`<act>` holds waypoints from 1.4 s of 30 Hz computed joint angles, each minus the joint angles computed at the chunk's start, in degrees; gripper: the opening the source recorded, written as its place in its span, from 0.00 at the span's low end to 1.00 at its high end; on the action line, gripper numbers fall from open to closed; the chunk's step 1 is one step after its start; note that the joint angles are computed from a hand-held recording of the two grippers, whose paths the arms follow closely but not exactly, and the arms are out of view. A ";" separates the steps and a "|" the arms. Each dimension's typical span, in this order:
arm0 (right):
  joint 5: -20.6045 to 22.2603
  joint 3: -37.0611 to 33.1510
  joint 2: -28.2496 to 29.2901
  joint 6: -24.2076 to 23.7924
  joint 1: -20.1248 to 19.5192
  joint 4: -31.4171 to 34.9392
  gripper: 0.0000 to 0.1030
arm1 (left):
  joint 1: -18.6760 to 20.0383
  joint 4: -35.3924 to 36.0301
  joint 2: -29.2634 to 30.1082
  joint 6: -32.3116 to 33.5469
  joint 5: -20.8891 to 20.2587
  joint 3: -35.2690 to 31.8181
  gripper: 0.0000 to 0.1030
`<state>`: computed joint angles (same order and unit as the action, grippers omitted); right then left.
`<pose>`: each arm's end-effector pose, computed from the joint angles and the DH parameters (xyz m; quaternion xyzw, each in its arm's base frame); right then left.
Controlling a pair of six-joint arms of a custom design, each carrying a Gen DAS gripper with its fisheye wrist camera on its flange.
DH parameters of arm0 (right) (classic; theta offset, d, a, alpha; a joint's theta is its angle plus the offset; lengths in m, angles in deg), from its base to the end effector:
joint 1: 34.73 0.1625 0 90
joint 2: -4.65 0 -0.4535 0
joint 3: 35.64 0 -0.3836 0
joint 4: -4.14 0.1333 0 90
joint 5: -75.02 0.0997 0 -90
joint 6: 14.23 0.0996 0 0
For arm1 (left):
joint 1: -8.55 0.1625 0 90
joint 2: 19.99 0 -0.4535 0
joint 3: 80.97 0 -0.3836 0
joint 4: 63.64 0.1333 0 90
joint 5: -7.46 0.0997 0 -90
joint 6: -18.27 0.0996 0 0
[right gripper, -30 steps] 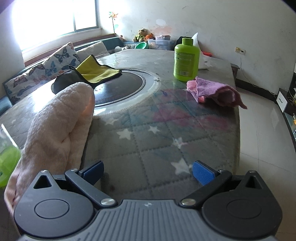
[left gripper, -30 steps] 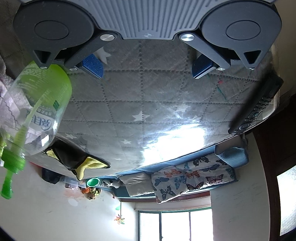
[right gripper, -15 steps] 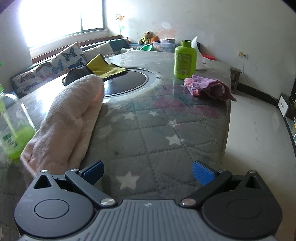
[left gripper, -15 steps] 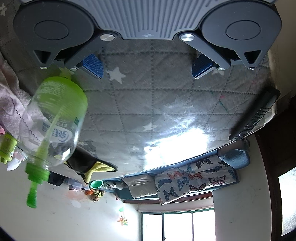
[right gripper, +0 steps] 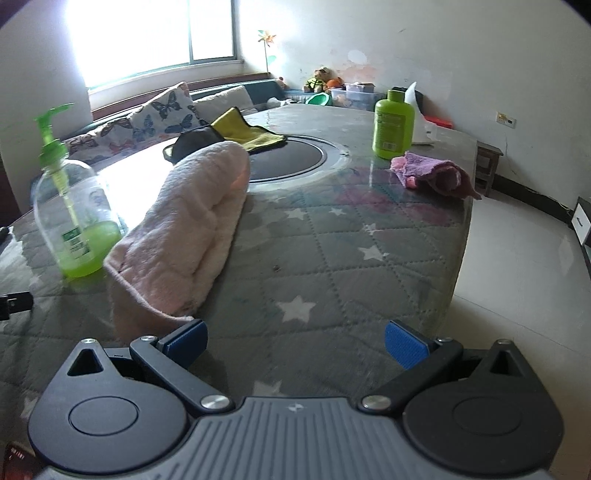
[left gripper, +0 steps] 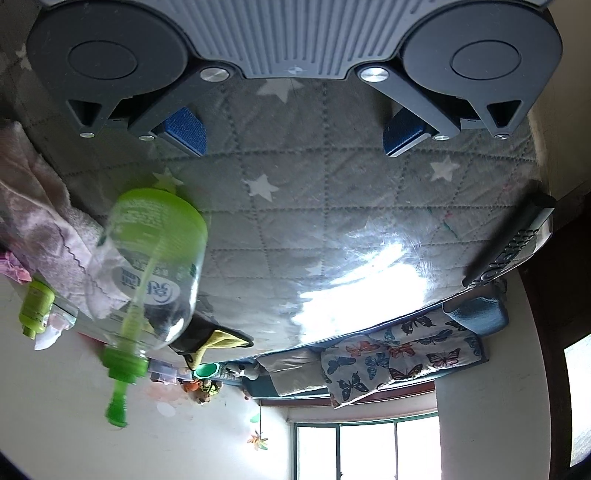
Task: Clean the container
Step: 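Carry the soap bottle toward the pink towel while the right gripper approaches the towel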
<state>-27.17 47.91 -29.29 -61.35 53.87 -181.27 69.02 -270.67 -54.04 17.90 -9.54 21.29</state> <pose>0.0936 -0.7666 0.1271 0.3178 -0.8601 0.3126 0.2482 -0.0997 -0.6397 0.1161 -0.0536 0.7703 -0.4607 0.4376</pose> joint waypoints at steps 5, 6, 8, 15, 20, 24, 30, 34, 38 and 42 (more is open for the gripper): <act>1.58 3.18 -1.54 -1.45 -0.03 -0.79 1.00 | -0.70 0.89 -0.21 -1.53 -0.01 1.19 1.00; 1.76 3.69 -1.73 -1.83 -0.01 -1.13 1.00 | -0.77 1.26 -0.39 -1.96 -0.08 1.50 1.00; 2.14 4.66 -2.12 -2.50 0.02 -1.74 1.00 | -0.96 2.27 -0.88 -3.06 -0.30 2.27 1.00; 3.04 7.67 -3.18 -3.54 0.07 -2.53 1.00 | -2.13 4.52 -1.09 -5.56 -0.84 3.92 1.00; 3.23 9.35 -3.66 -4.22 0.10 -2.72 1.00 | -2.89 6.40 -1.29 -7.60 -1.17 4.88 1.00; 3.71 10.65 -4.32 -4.27 0.05 -2.35 1.00 | -3.26 8.91 -1.99 -9.80 -1.58 5.68 1.00; 4.20 12.66 -5.11 -4.92 0.10 -2.24 1.00 | -4.06 11.42 -2.60 -11.57 -2.69 6.88 1.00; 4.60 13.57 -5.53 -4.60 0.13 -2.13 1.00 | -4.47 12.45 -2.84 -12.03 -3.22 7.44 1.00; 4.86 14.23 -5.84 -4.76 0.18 -2.06 1.00 | -4.91 12.68 -2.60 -11.05 -3.67 7.55 1.00; 4.99 14.71 -6.11 -4.99 0.14 -1.79 1.00 | -5.23 12.95 -2.41 -10.43 -3.69 7.51 1.00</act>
<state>-22.18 62.62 -35.40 -66.34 54.01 -183.07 63.79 -257.72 -56.45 7.47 -13.24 28.80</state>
